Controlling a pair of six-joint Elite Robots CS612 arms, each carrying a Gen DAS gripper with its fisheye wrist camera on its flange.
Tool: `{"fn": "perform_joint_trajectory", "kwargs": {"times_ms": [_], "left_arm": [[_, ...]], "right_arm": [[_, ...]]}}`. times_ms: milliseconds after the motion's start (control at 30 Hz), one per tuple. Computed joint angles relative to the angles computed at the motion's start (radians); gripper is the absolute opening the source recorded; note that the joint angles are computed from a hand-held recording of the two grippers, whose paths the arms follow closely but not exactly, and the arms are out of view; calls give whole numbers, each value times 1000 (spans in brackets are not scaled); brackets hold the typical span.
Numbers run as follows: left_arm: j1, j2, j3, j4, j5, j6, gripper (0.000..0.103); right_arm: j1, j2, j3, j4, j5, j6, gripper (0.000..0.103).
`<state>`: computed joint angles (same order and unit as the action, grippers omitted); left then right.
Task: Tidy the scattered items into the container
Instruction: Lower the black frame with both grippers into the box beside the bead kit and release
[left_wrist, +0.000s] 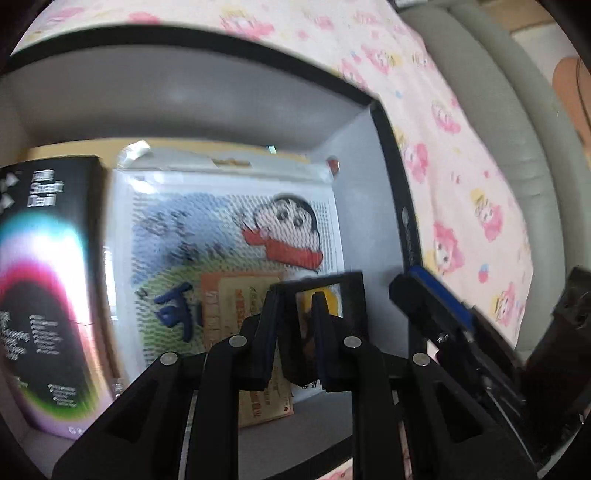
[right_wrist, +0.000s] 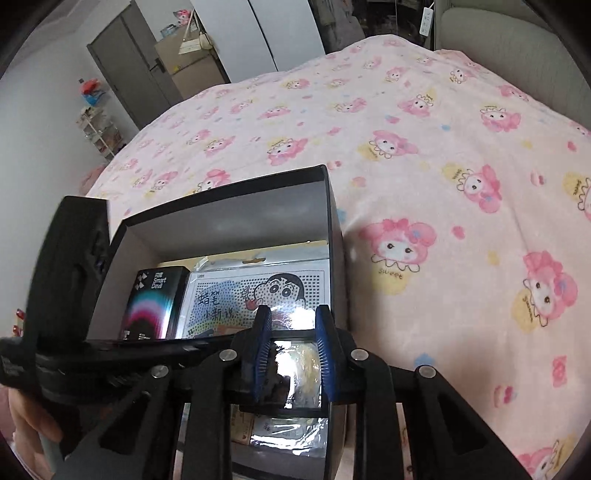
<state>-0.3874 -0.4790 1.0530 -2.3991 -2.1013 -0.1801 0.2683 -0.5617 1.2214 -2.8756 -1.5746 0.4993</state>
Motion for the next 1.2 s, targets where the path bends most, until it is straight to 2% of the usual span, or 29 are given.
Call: {"fn": "perform_joint_trajectory", "kwargs": {"times_ms": [100, 233, 300, 400, 533, 600, 667, 733, 833, 900, 967, 1033, 1133, 1200], "left_arm": [[-4, -18, 34, -88, 97, -60, 16], [-21, -11, 24, -68, 154, -36, 15], [-33, -3, 6, -52, 184, -12, 16], [-39, 19, -40, 35, 149, 44, 15], [-35, 13, -31, 111, 12, 118, 16], [-32, -13, 22, 43, 26, 83, 16], [-22, -36, 72, -42, 25, -3, 16], [-12, -50, 103, -67, 2, -36, 16], [-12, -49, 102, -19, -23, 11, 19], [-21, -57, 114, -11, 11, 38, 24], [-25, -44, 95, -3, 13, 35, 28], [-20, -41, 91, -9, -8, 18, 28], [-14, -61, 138, -111, 11, -28, 29], [-12, -82, 176, -179, 31, -28, 34]], "right_arm": [[-11, 0, 16, -60, 33, 27, 21], [-19, -7, 43, -162, 18, 82, 21], [-26, -9, 51, -188, 35, 99, 21], [-33, -8, 51, -158, 69, 110, 21], [-34, -14, 47, -67, 60, 124, 21], [-38, -18, 63, -90, 89, 138, 21], [-32, -24, 69, -87, 70, 120, 21], [-24, -29, 70, -66, 48, 88, 21], [-21, -28, 64, -25, 65, 71, 21], [-20, -25, 59, 3, 80, 66, 21], [-14, -23, 51, 27, 59, 55, 21], [-10, -23, 48, 45, 43, 43, 21], [-5, -22, 44, 65, 20, 39, 21], [5, -25, 37, 91, -30, 28, 21]]}}
